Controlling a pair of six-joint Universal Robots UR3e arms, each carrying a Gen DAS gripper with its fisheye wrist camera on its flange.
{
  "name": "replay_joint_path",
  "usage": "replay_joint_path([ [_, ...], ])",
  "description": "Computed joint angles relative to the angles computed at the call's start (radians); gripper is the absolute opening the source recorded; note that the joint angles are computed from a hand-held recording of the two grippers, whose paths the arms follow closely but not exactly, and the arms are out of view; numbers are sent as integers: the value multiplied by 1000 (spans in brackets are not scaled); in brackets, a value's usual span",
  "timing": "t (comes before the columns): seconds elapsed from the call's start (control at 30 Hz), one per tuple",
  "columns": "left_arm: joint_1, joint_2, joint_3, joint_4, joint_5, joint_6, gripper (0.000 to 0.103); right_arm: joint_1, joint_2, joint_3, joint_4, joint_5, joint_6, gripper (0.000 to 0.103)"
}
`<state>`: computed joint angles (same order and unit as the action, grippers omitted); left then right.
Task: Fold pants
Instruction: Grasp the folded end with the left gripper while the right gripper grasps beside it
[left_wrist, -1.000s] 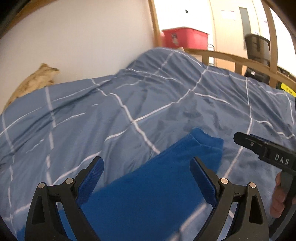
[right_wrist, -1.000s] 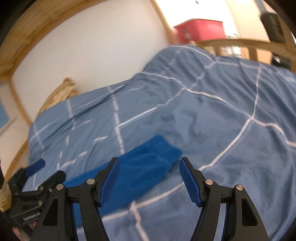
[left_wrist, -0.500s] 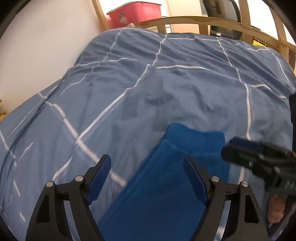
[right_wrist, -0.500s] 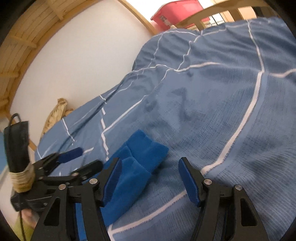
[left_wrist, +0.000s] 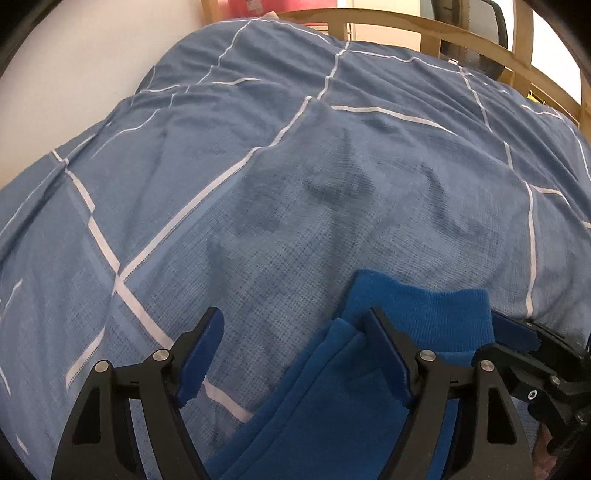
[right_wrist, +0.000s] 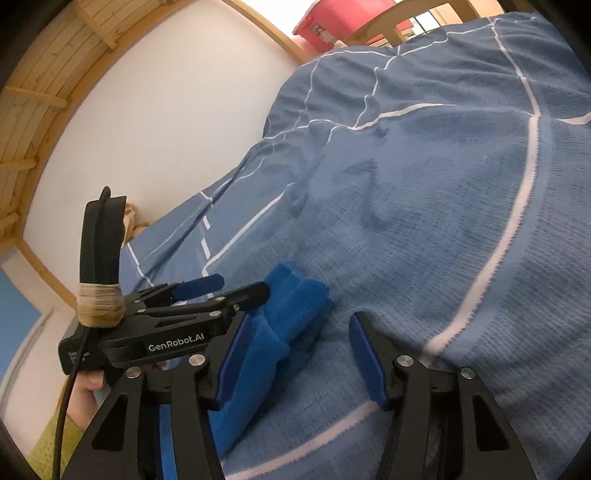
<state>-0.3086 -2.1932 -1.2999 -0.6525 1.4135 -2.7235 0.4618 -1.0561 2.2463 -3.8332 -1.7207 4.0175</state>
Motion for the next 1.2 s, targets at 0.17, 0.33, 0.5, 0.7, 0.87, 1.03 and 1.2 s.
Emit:
replay_joint_path([
  [0.17, 9, -3, 21, -50, -55, 27, 71, -35, 25, 5, -61, 73, 19, 53],
  [0.33, 8, -56, 118, -144, -108, 43, 58, -64, 42, 11, -68, 101, 53, 46],
  [0.5, 7, -85, 194, -254, -163, 56, 29, -83, 49, -14, -24, 116, 54, 40],
  [0.7, -24, -101, 222, -260, -113, 65, 28, -90, 51, -50, 35, 113, 45, 34],
  [0.87, -39, -133, 292, -323, -102, 76, 29, -114, 33, -15, 35, 145, 57, 19],
  [1.03, -48, -207, 441, -452, -93, 40, 30, -101, 26, -9, 46, 128, 54, 18],
  [1.2, -42, -163, 360, -389, -100, 23, 23, -100, 28, -17, 53, 124, 48, 18],
])
